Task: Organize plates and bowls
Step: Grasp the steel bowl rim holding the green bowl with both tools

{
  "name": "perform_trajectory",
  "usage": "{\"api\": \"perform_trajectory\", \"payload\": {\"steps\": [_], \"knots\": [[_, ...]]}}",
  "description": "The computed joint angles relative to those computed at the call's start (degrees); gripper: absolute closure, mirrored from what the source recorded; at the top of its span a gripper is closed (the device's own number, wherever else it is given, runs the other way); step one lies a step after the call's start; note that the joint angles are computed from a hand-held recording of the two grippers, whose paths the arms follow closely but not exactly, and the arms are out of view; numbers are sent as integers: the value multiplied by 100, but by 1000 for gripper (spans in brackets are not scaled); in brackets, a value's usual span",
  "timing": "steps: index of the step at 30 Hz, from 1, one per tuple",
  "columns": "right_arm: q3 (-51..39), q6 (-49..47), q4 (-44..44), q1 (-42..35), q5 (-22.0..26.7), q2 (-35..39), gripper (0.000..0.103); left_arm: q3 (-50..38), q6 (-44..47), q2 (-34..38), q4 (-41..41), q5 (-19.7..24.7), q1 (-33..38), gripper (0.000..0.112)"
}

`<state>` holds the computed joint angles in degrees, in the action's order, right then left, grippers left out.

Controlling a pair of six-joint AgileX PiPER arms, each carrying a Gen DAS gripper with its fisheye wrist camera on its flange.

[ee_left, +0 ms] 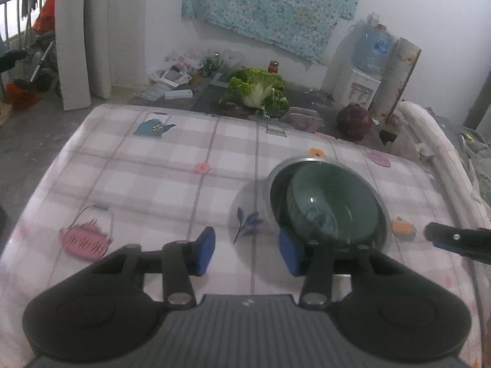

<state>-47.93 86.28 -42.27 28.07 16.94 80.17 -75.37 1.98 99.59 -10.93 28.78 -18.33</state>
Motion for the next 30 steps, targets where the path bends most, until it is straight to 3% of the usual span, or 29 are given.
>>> {"api": "perform_trajectory", "payload": {"steps": [3,10,16,20,28,30], "knots": [[-466,-1151,899,-347,-178,582,55,-578,-143,525,141,228,-45,81],[-1163,-3254,2693,-751,-245,1401,66,-1385,82,1199,-163,658,-17,86],[-1469,-4183,3553,-866,-232,1796,75,-1777,-15,1485,-30,860,-103,90],[-1580,-5158,4595,-997,-284,2043,81,-2101,-112,1737,-109,1090,-91,93],[-1683,-5599,5138,-968,-467,2376,90,-2425,-348,2057,-221,1298,-101,99],[-1645,-6144,5732,-1012,-576,2396,92,-2414,-385,2070,-303,1284,-83,100]]}}
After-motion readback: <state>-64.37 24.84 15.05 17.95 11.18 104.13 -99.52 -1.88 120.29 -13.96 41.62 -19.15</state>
